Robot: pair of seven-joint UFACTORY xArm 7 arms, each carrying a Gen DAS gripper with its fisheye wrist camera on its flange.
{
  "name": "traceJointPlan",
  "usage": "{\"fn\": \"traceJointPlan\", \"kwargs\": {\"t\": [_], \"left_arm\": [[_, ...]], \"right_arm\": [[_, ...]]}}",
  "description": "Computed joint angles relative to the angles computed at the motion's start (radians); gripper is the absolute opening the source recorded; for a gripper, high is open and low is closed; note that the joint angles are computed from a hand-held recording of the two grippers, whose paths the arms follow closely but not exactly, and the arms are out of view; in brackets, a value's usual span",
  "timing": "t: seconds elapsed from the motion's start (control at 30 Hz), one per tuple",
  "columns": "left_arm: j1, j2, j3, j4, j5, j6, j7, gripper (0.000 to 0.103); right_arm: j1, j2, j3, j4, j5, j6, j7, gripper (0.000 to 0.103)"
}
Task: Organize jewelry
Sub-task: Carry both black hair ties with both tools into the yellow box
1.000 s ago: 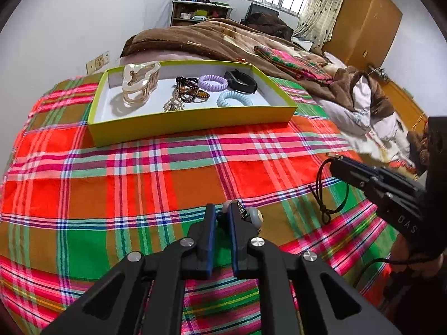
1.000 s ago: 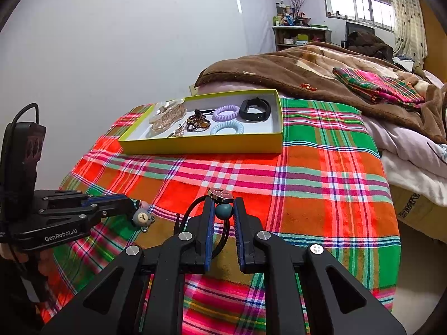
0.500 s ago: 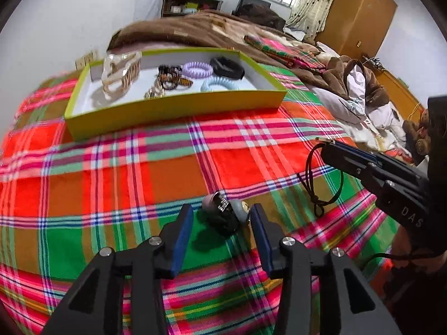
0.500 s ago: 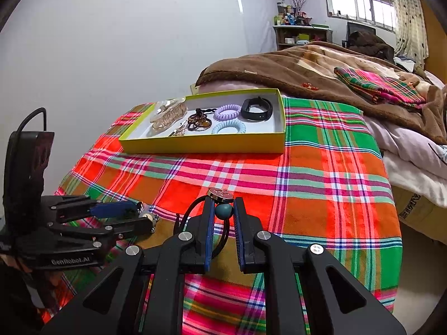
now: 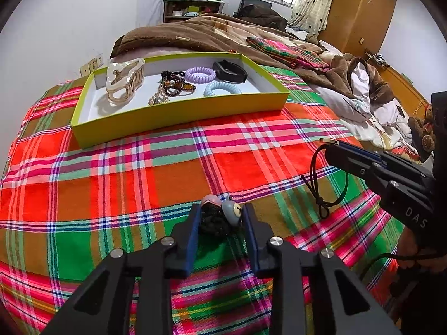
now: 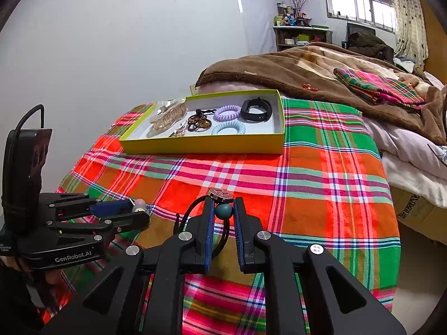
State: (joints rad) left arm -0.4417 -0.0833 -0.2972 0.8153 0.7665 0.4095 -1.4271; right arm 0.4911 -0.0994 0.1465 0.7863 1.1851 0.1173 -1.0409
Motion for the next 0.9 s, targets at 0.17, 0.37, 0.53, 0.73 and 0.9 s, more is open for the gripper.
{"fn": "traceJointPlan", "kwargs": {"t": [0.17, 0.37, 0.53, 0.73, 0.9], "left_arm": [[0.007, -0.026, -0.002, -0.009, 0.002, 0.002, -0.005, 0.031], [0.036, -0.068, -0.014, -0.012, 0.008, 0.011, 0.001, 0.031], [0.07, -0.099, -0.022, -0.006, 0.014, 0.016, 0.021, 0.031], [0.111, -0.117, -0.028, 0.01, 0.024, 0.011, 0.053, 0.031], [0.141, -0.119, -0.023, 0.032, 0.034, 0.007, 0.088, 0.031]], "right_arm": [[0.001, -0.009, 0.001, 0.001, -0.033, 0.0, 0.027, 0.014], [0.005, -0.01, -0.007, 0.024, -0.081, -0.007, 0.065, 0.014], [0.001, 0.007, -0.007, 0.061, -0.134, -0.012, 0.108, 0.014], [-0.014, 0.043, 0.004, 0.116, -0.214, -0.022, 0.173, 0.014], [-0.043, 0.088, 0.02, 0.18, -0.24, -0.017, 0.193, 0.014]]}}
